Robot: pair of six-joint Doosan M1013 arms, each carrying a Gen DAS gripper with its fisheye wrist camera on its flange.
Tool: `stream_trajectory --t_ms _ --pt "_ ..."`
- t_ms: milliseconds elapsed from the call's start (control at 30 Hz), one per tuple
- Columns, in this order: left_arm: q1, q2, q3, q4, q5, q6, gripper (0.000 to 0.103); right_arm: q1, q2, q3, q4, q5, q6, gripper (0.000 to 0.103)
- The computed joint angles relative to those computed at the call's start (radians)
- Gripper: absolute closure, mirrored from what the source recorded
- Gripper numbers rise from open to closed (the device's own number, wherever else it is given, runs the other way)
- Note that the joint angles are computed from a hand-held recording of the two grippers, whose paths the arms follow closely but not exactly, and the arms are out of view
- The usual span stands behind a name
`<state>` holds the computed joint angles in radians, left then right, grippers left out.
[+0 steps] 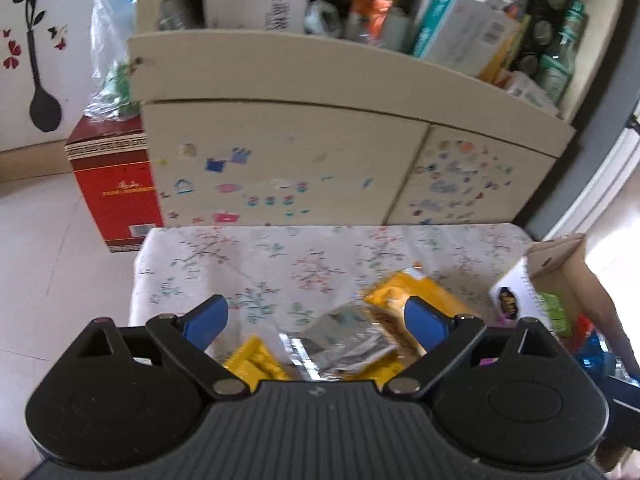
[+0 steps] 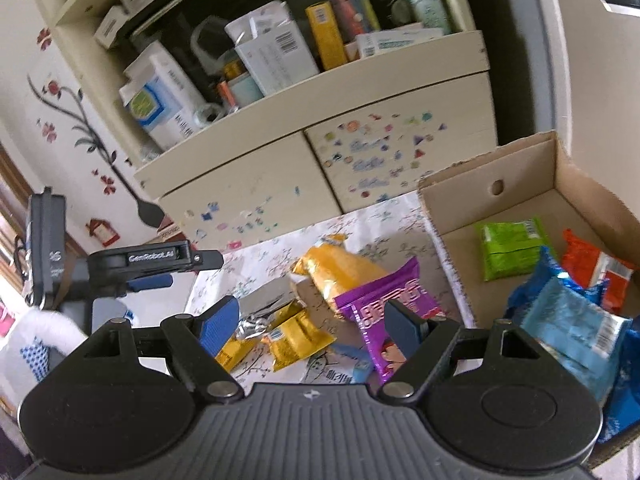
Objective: Organize snacks
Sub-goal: 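Move both tools back over the yellow packets on the table, then grasp a yellow barcode packet with the left tool while the right grasps another yellow packet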
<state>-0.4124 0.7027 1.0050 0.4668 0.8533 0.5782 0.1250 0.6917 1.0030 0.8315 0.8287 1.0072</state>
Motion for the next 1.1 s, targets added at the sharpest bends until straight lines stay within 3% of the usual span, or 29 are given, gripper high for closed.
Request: stream_trajectory --t_ms 200,500,767,1100 --pt "0.019 -0.007 0.043 -0.067 0.001 0.116 0.008 0.012 0.016 -0.019 -0.001 0.042 -0.050 0.019" --pt "0.013 -0.007 0.099 -0.100 0.019 0.372 0.008 0.039 0.078 -0.100 -0.113 0.112 0.010 0.017" --pt "0.014 -0.001 0.111 -0.152 -0.034 0.533 0.008 0.058 0.123 -0.161 -0.153 0.152 -0.010 0.017" --pt "0.023 0.009 0.116 -0.162 -0.049 0.524 0.006 0.075 0.177 -0.247 -0.167 0.196 -0.046 0.017"
